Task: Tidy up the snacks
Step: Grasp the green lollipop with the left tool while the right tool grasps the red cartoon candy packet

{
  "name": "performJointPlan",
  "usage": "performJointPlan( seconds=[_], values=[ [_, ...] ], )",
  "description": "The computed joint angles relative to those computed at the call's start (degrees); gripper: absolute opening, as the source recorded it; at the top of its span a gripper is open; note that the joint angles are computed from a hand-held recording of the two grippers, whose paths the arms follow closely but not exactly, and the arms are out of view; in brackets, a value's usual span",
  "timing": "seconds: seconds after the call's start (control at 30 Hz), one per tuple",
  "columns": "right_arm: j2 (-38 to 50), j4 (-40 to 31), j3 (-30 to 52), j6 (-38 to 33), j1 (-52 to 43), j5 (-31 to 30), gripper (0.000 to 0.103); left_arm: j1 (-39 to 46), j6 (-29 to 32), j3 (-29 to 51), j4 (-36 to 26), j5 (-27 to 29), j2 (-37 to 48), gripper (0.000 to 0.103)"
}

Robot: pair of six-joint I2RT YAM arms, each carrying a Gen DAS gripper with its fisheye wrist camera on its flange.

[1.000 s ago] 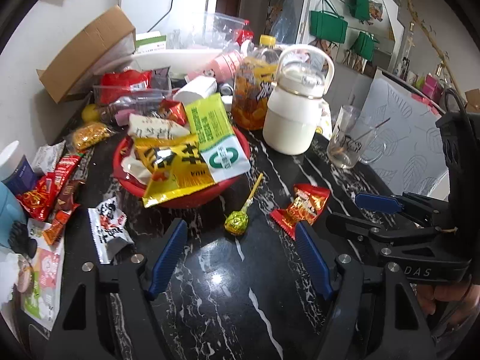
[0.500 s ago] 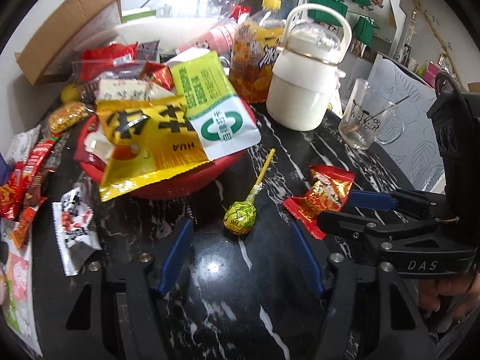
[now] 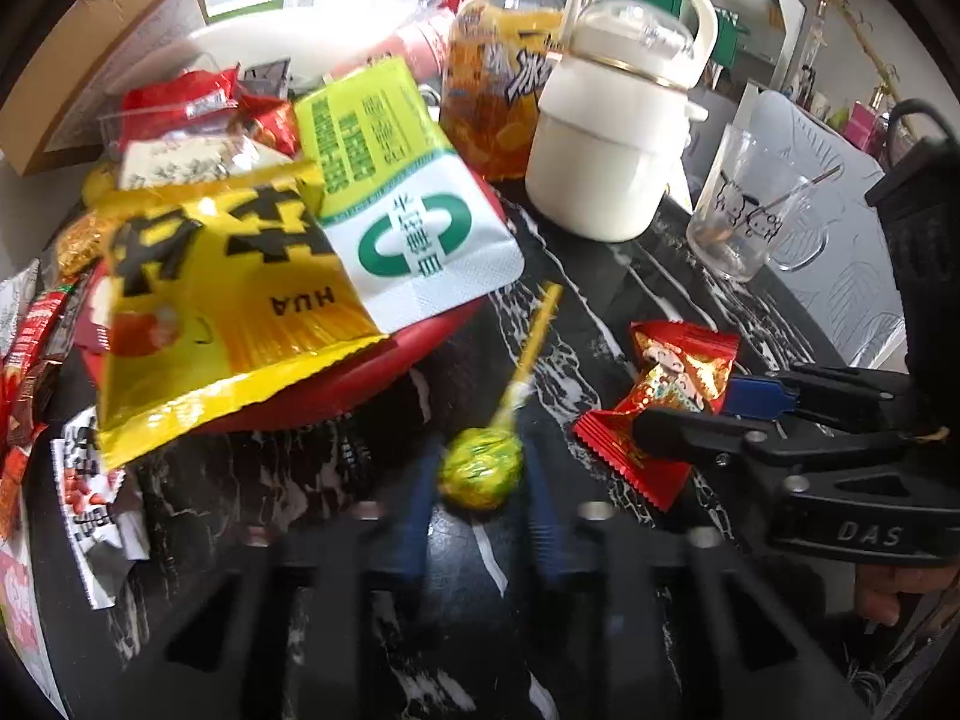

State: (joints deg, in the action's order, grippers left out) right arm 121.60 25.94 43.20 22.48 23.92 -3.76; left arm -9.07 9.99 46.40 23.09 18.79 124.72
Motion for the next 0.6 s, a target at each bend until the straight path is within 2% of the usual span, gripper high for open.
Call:
performJointPlan(
  seconds=[0.17, 0.37, 0.4, 0.5, 0.6],
  values=[
    [0.0, 2.7, -1.0, 0.0, 0.2, -0.6, 0.036, -0.2, -0.8, 0.1, 0.2, 0.1, 0.3, 0.023],
    [-2.5, 5.2, -3.7, -0.5, 0.5, -1.8, 0.02, -0.1, -1.4, -1.6, 0.1, 0.8, -1.0, 0.023],
    [-2.7, 5.2, -3.8, -0.5, 0.7, -1.7, 0.012, 0.1, -1.5, -2.1, 0.2, 1.1, -1.4, 0.023],
    [-3.7, 7.1, -5.6, 0.5, 1.1, -1.5, 0.005, 0.7, -1.8, -3.9, 1.0, 1.6, -2.7, 0.023],
    [-5.1, 8.5, -7.4, 0.8, 1.8, -0.5, 0.003, 1.1, -1.8, -6.0, 1.9, 1.7, -4.6, 0.023]
  ],
)
